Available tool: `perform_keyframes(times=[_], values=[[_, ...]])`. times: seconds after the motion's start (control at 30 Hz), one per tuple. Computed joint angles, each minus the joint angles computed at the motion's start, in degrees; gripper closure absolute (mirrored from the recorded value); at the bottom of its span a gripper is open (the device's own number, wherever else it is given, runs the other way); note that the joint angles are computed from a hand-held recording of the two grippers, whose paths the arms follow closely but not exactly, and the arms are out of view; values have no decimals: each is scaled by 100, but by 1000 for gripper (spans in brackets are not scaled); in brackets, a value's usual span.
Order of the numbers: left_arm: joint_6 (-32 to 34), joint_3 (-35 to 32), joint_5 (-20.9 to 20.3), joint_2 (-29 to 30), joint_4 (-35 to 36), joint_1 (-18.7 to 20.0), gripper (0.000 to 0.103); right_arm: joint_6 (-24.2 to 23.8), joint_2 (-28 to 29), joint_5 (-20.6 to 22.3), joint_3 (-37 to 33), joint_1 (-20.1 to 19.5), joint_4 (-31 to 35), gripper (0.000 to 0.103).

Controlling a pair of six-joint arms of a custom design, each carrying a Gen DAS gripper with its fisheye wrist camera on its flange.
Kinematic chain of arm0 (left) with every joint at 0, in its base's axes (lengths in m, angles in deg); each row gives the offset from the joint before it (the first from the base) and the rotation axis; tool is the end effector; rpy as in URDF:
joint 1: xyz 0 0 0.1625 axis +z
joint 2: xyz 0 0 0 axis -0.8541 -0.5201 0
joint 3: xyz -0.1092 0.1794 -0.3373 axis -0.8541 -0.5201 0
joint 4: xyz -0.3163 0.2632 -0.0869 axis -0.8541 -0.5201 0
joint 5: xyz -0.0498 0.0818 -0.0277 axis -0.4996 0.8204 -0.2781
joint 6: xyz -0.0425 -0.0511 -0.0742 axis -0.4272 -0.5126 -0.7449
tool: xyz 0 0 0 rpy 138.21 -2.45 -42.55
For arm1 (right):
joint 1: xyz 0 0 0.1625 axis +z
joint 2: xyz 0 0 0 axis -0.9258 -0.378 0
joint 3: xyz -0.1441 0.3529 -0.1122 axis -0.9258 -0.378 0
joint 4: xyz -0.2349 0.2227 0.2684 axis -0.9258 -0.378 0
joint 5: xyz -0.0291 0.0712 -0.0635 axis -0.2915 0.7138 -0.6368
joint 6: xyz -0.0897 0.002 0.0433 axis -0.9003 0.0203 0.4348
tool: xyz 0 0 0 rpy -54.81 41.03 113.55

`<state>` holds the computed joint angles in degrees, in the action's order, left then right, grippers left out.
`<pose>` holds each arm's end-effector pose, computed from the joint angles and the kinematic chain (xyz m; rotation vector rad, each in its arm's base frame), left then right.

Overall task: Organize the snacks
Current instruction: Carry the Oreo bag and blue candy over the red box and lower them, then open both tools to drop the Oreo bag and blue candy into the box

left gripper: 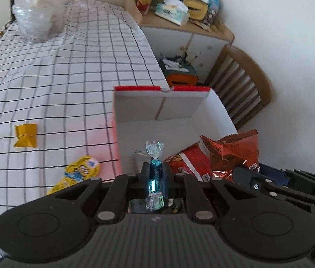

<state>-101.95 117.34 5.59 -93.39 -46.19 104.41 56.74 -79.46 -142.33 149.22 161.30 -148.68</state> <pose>-0.3787 -0.6801 0.0949 0.1921 2.4861 -0.7437 0.1434 -0.6636 0.3229 0.6328 -2.4925 0.7930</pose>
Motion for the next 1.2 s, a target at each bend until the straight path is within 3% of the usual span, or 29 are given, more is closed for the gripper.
perform_keyframes(times=[0.43, 0.77, 1.0, 1.2], values=[[-162, -1555, -100, 1047, 1345, 370, 92, -85, 656, -244, -721, -291, 477, 74], [-304, -1516, -170, 1041, 1463, 411, 92, -155, 826, -339, -887, -331, 539, 74], [-325, -1214, -43, 862, 1222, 314, 92, -214, 642, -174, -753, -298, 634, 71], [-201, -705, 138, 548, 759, 142, 81, -231, 322, 172, -530, -257, 721, 69]])
